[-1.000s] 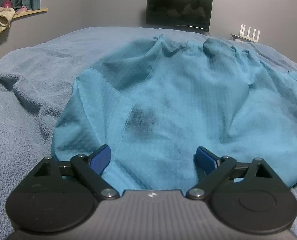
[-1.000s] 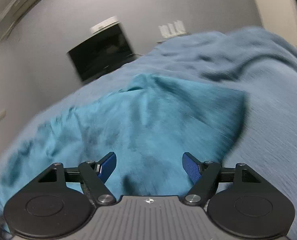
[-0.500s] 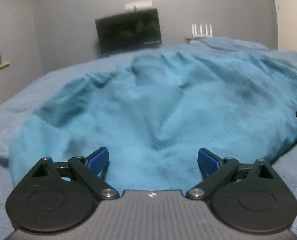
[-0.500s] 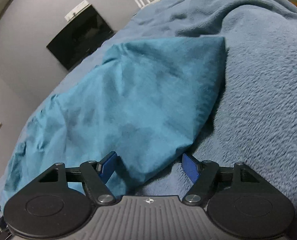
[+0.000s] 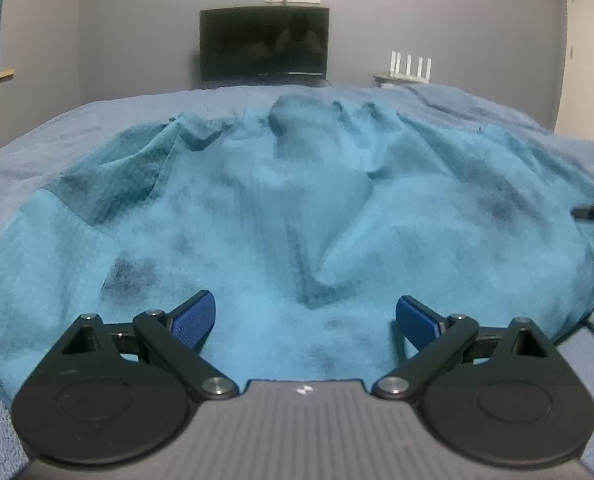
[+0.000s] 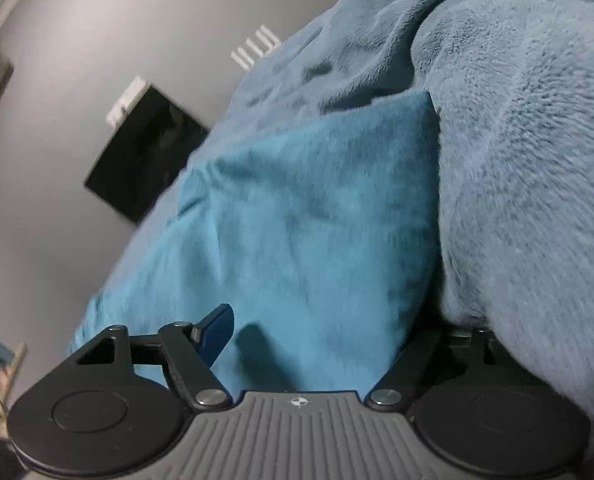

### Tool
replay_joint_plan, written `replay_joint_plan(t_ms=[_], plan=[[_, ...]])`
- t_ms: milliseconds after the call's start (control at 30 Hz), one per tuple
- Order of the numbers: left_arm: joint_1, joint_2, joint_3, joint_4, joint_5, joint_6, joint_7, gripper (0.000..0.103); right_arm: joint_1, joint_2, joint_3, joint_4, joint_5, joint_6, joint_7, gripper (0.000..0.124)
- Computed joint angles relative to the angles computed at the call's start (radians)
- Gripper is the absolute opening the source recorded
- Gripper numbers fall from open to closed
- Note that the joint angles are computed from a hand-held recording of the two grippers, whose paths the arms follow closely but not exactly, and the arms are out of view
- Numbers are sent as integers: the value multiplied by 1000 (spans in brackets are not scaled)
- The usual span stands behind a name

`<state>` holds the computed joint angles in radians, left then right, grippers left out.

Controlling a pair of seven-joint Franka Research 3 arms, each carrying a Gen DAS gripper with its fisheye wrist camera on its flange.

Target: Fold large clothes

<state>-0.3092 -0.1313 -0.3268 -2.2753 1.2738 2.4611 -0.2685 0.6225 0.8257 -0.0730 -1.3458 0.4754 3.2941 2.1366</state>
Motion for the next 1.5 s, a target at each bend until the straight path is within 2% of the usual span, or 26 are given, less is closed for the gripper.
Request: replay_joint_plan(t_ms=[100,167,200,300,333,367,400,433,467,500,533,667,700,767,800,933,1067,1167,1267,1400,1500], plan=[[-4,17,-1,10,4,-11,32,97,-51,33,69,41,-1,40,-2,75],[-4,18,4,8,7,-4,34,97,-120,33,166,35,-19,79,-24,66],[-3,16,6,6,8,3,31,97,-176,31,249,20,-34,114,-56,59],[0,12,9,1,10,13,25,97,-364,43,500,-29,-231,218,-42,47],[-1,11,7,3,11,7,19,97,-413,53,555,-36,-330,236,-16,47],[-2,9,4,5,13,-3,11,97,-428,60,574,-27,-358,230,-23,47],[-3,7,0,10,18,-15,1,97,-428,68,574,-6,-374,210,-9,47],[-5,6,-5,23,32,-37,-12,97,-449,86,601,14,-401,184,10,50],[-5,10,-8,40,47,-52,-14,97,-450,94,603,32,-402,150,20,54],[-5,18,-8,68,60,-68,-2,97,-431,98,576,53,-385,121,30,54],[-4,30,-5,95,68,-76,11,97,-440,95,585,39,-361,118,24,53],[5,135,28,278,89,-69,106,97,-409,70,541,29,-310,95,5,32],[4,181,39,341,84,-77,150,95,-405,65,536,28,-308,92,-9,25],[-4,261,68,450,43,-85,223,88,-419,62,557,21,-321,93,-43,22],[-11,311,82,516,1,-109,267,82,-429,60,567,16,-327,93,-59,20],[-59,467,135,722,-119,-276,373,81,-446,56,597,11,-342,91,-108,18],[-94,588,180,854,-194,-347,514,82,-497,55,671,-12,-389,106,-164,17],[-120,648,218,900,-227,-360,528,83,-535,53,724,-34,-466,127,-207,16],[-145,649,257,864,-221,-334,483,84,-562,42,754,-64,-552,147,-247,16],[-148,615,269,820,-219,-292,459,84,-540,3,711,-94,-567,157,-257,16],[-131,503,253,701,-224,-240,438,84,-520,-14,680,-95,-538,142,-245,15]])
